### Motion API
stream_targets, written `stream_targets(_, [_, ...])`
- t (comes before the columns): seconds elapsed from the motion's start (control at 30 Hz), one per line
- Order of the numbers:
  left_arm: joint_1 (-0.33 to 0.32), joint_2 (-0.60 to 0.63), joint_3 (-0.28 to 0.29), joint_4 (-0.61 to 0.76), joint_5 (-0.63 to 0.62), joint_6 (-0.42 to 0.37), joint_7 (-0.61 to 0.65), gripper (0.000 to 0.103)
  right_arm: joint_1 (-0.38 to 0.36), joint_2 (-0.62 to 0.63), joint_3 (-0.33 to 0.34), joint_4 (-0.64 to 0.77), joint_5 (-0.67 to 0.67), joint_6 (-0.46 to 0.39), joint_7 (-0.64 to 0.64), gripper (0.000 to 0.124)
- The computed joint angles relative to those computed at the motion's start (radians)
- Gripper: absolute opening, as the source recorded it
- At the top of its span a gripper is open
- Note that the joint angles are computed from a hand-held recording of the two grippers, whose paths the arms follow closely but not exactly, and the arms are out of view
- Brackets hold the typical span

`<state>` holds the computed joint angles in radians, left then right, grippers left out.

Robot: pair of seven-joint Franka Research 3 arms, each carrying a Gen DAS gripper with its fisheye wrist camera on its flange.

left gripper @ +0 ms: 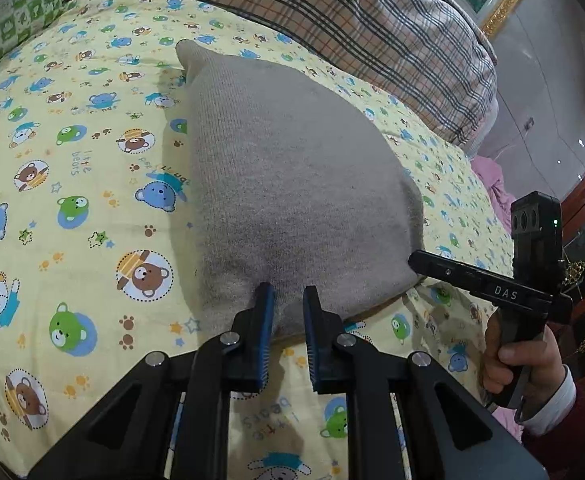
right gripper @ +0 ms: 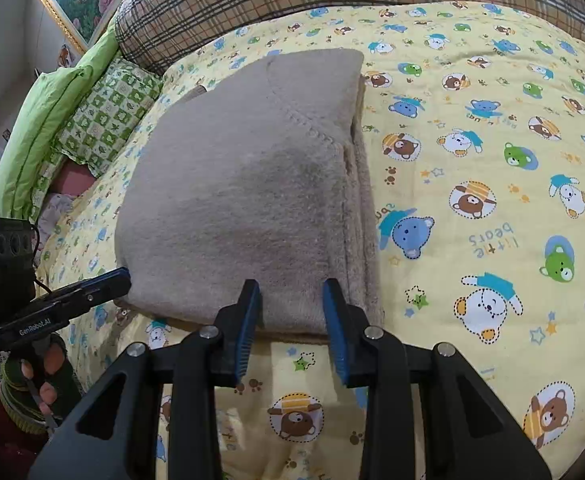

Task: Fold small clothes

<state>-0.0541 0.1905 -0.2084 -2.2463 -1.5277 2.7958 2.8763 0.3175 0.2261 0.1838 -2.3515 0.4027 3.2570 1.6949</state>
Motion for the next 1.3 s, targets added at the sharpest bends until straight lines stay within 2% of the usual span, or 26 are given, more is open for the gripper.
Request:
stream_targets(0.13, [0.001, 0.007, 0.000, 0.004, -0.003, -0.002, 0.005, 0.014, -0.067, 0.008, 0.070, -0.004, 0.007, 0.019, -0.004, 0.034])
stream_targets(0.27, [0.002, -0.023, -0.001, -0.004, 0.051, -0.002, -0.073, 0.017, -0.002, -0.006, 0.008, 0.005, 0.008, -0.009, 0.021, 0.034])
stream_targets(0.3, [0.003, -0.039, 0.000, -0.006, 0.046, -0.001, -0.067, 0.019, -0.014, -0.016, 0.021, 0.001, 0.013, -0.009, 0.019, 0.034])
stream_targets(0.37, [0.004, -0.058, 0.003, 0.001, 0.013, 0.005, -0.035, 0.040, -0.021, -0.037, 0.028, -0.004, 0.016, 0.011, 0.015, 0.034])
stream_targets(0.47, [0.001, -0.044, 0.016, 0.052, 0.004, 0.030, -0.043, 0.047, -0.089, -0.047, 0.087, 0.009, 0.008, 0.043, 0.017, 0.035])
stream_targets(0.5, [-0.001, -0.029, 0.017, 0.074, 0.027, 0.046, -0.065, 0.047, -0.089, -0.043, 0.081, 0.023, -0.001, 0.037, 0.019, 0.035])
stream_targets(0.53, [-0.006, -0.006, 0.018, 0.104, 0.061, 0.076, -0.100, 0.048, -0.055, -0.037, 0.040, 0.042, -0.007, 0.026, 0.020, 0.035])
stream_targets(0.57, [-0.006, 0.016, 0.015, 0.134, 0.095, 0.097, -0.140, 0.049, 0.014, -0.030, -0.036, 0.064, -0.015, 0.013, 0.027, 0.035])
stream_targets(0.6, [0.004, 0.037, 0.010, 0.161, 0.110, 0.097, -0.155, 0.049, 0.050, -0.023, -0.077, 0.083, -0.021, 0.007, 0.031, 0.035])
stream_targets(0.7, [0.047, 0.101, -0.012, 0.254, 0.170, 0.041, -0.194, 0.050, 0.097, 0.010, -0.142, 0.153, -0.049, -0.028, 0.033, 0.035])
stream_targets(0.77, [0.084, 0.147, -0.033, 0.322, 0.189, -0.032, -0.192, 0.052, 0.071, 0.038, -0.127, 0.199, -0.056, -0.048, 0.019, 0.035])
stream_targets(0.83, [0.068, 0.206, -0.029, 0.392, 0.298, 0.009, -0.285, 0.053, 0.002, 0.075, -0.070, 0.257, -0.038, -0.088, -0.010, 0.035])
stream_targets(0.93, [0.047, 0.287, 0.000, 0.482, 0.463, 0.017, -0.440, 0.053, -0.042, 0.126, -0.043, 0.329, -0.015, -0.131, -0.039, 0.035])
stream_targets(1.0, [0.019, 0.337, 0.031, 0.524, 0.576, 0.027, -0.541, 0.053, -0.044, 0.153, -0.049, 0.364, -0.012, -0.156, -0.049, 0.035])
stream_targets(1.07, [-0.032, 0.387, 0.095, 0.562, 0.723, 0.015, -0.685, 0.057, 0.002, 0.177, -0.111, 0.390, -0.042, -0.185, -0.018, 0.035])
stream_targets(1.1, [-0.025, 0.402, 0.093, 0.574, 0.738, -0.001, -0.703, 0.058, -0.004, 0.195, -0.110, 0.407, -0.038, -0.209, -0.016, 0.035])
stream_targets(1.13, [0.001, 0.410, 0.066, 0.576, 0.728, -0.007, -0.699, 0.058, -0.037, 0.212, -0.075, 0.418, -0.016, -0.215, -0.036, 0.034])
stream_targets(1.2, [0.054, 0.400, 0.009, 0.559, 0.704, 0.006, -0.675, 0.058, -0.059, 0.222, -0.048, 0.416, 0.009, -0.190, -0.059, 0.035])
stream_targets(1.3, [0.099, 0.354, -0.053, 0.493, 0.702, 0.073, -0.649, 0.056, -0.064, 0.188, -0.032, 0.381, 0.035, -0.158, -0.068, 0.035])
